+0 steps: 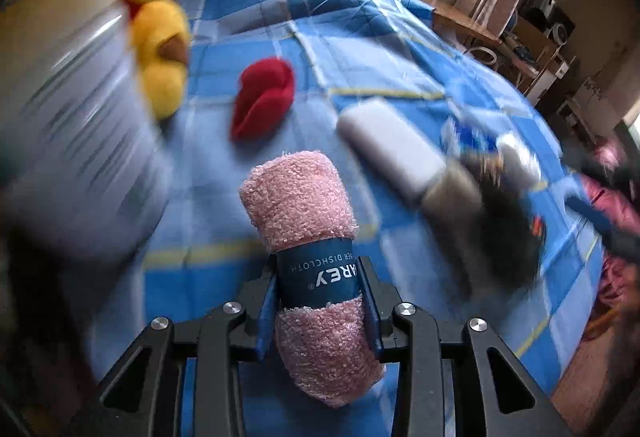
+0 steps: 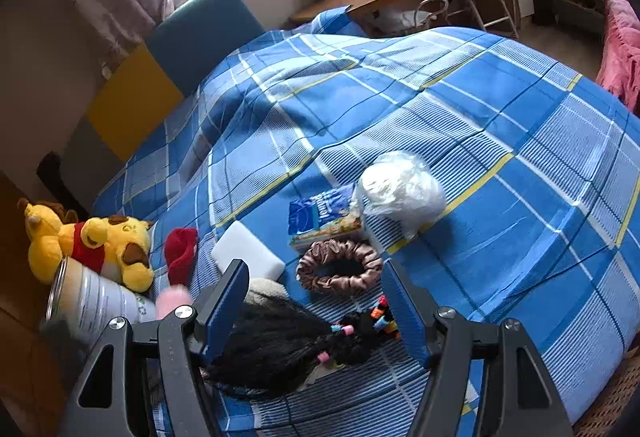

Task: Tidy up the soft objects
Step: 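Grasp the pink rolled towel with the left gripper, then hold the pink towel with the left gripper while the right gripper grasps the red sock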

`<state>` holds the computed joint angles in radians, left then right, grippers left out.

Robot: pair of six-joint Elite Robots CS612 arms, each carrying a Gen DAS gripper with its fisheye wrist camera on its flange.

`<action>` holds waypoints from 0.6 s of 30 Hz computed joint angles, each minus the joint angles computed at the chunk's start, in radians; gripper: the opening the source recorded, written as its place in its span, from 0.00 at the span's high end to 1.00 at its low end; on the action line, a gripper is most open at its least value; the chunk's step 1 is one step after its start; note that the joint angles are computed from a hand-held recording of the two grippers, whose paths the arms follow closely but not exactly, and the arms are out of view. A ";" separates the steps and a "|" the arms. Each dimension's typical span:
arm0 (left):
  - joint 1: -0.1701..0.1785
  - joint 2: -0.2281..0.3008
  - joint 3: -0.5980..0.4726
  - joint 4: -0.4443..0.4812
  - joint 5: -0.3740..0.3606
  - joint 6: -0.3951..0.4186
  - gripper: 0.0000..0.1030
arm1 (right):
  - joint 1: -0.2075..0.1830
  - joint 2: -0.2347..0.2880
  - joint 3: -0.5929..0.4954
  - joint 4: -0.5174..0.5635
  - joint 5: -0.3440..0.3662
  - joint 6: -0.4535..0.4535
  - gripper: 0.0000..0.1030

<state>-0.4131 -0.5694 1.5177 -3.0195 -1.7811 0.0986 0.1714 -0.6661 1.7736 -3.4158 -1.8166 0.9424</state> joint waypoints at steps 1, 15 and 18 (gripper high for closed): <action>0.001 -0.006 0.020 -0.012 0.007 0.008 0.65 | -0.001 0.002 -0.003 -0.003 0.017 -0.010 0.32; 0.035 0.007 0.122 -0.214 -0.074 0.051 0.64 | -0.012 0.071 -0.236 0.174 0.405 -0.354 0.32; 0.040 0.015 0.123 -0.242 -0.098 0.042 0.64 | -0.011 0.123 -0.378 0.342 0.419 -0.391 0.32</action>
